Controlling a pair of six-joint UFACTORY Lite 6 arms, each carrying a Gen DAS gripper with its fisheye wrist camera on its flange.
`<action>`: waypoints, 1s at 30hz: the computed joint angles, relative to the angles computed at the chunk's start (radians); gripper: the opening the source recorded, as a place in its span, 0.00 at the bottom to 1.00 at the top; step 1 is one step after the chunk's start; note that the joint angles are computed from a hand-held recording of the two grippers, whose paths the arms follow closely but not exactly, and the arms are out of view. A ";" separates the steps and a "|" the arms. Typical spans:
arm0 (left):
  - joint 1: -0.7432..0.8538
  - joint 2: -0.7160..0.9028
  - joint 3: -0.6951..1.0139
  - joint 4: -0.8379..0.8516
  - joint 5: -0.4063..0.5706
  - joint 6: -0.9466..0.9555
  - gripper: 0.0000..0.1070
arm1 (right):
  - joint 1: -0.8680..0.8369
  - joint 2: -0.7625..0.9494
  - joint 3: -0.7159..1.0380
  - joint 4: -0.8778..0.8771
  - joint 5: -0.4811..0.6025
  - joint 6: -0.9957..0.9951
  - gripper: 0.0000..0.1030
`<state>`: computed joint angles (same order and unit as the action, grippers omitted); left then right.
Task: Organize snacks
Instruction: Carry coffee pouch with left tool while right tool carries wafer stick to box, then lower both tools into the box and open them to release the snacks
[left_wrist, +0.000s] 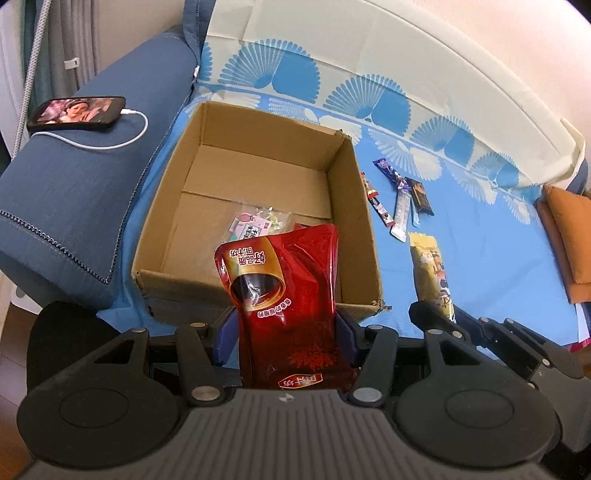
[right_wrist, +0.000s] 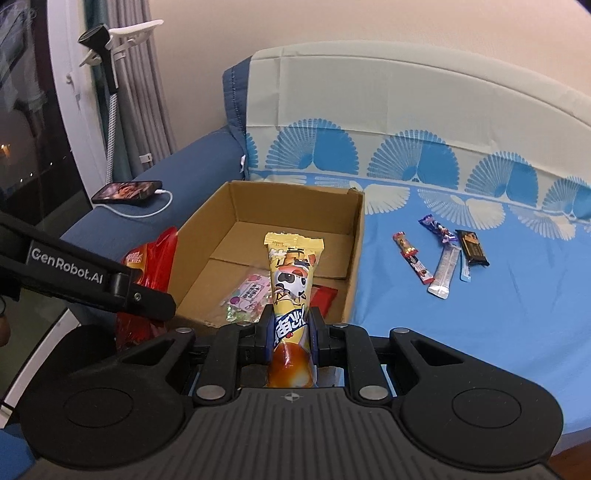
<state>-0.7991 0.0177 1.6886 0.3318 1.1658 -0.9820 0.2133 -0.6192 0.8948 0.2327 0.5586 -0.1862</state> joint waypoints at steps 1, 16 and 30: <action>-0.002 -0.015 -0.016 0.003 -0.005 -0.004 0.56 | 0.019 -0.007 -0.002 -0.033 -0.001 0.031 0.19; 0.025 -0.082 -0.092 -0.017 -0.044 -0.014 0.56 | 0.111 -0.006 0.010 -0.199 0.003 0.175 0.19; 0.049 -0.082 -0.090 -0.025 -0.054 -0.003 0.56 | 0.134 0.020 0.030 -0.242 0.010 0.204 0.19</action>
